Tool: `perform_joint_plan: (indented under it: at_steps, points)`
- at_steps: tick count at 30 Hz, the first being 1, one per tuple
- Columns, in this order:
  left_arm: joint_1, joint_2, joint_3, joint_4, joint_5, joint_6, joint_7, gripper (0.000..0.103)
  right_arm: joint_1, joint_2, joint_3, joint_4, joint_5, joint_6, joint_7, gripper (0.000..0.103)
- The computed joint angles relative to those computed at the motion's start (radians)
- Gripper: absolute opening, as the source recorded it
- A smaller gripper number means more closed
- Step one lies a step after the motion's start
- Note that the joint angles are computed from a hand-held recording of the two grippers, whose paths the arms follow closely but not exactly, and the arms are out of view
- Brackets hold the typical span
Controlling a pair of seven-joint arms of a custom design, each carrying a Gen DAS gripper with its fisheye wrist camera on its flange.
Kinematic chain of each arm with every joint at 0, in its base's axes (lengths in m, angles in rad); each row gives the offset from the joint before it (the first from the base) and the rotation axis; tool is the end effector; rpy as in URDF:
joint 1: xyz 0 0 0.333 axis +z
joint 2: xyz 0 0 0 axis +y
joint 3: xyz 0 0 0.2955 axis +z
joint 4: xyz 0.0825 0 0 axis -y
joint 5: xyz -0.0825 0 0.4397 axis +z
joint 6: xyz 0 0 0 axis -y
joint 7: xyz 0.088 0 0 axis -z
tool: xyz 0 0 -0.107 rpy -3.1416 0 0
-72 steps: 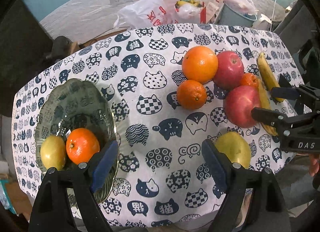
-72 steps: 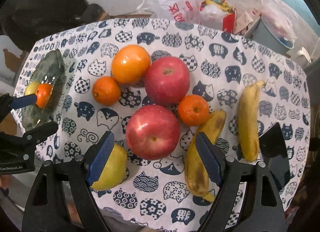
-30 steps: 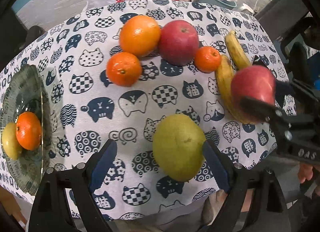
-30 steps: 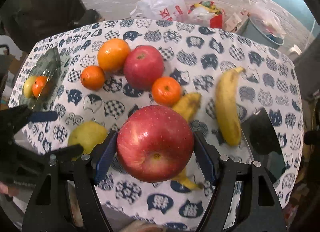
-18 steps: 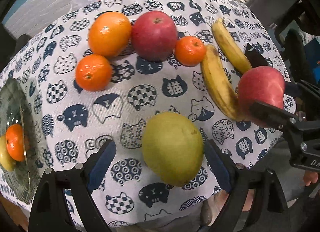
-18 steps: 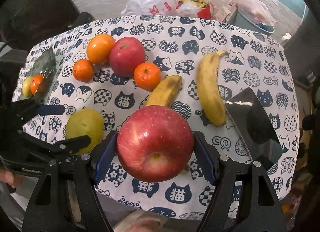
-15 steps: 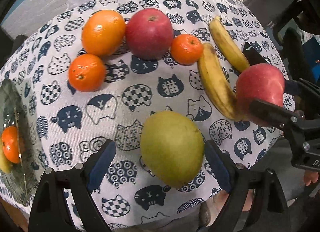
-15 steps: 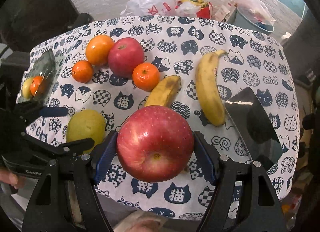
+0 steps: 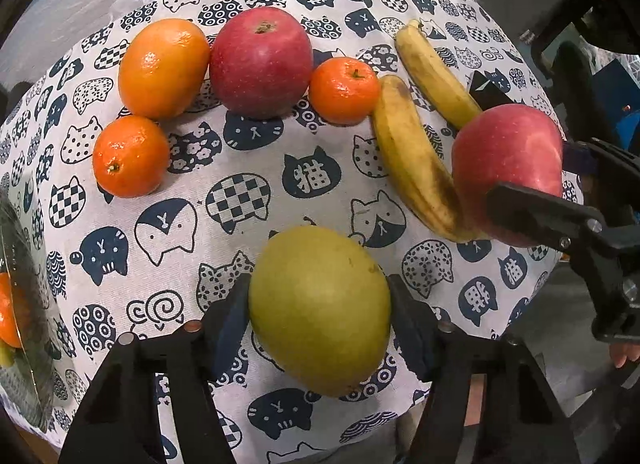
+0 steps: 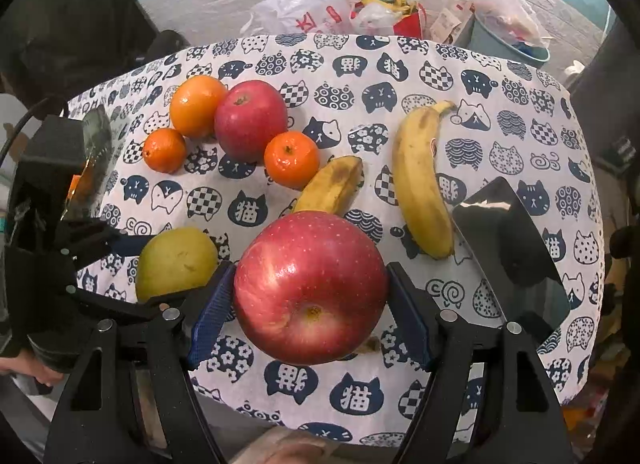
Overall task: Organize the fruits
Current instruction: 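Close the right tool on a red apple while the left tool closes on another green pear, then carry the apple with the right tool onto the plate while the left tool carries the pear there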
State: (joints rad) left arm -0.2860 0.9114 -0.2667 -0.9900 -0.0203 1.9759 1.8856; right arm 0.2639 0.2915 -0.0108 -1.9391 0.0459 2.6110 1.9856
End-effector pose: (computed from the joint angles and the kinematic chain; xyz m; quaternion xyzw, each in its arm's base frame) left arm 0.7369 -0.3671 0.2994 0.3961 -0.9100 0.1091 0.0562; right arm 0.6618 0.1704 0.3213 -0.6231 0.7588 -0.0702 0.1761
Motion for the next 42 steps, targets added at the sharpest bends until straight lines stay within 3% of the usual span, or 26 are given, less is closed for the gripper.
perform_joint_plan:
  at_steps: [18,42]
  points:
    - [0.02,-0.084,0.01,-0.123,0.035,0.083,0.008,0.067,0.012,0.02,-0.004,0.036,-0.018,0.02,-0.002,0.075]
    - [0.143,-0.272,0.002,-0.314,-0.044,0.263,0.001,0.067,0.074,0.11,-0.005,0.242,-0.066,0.039,-0.033,0.075]
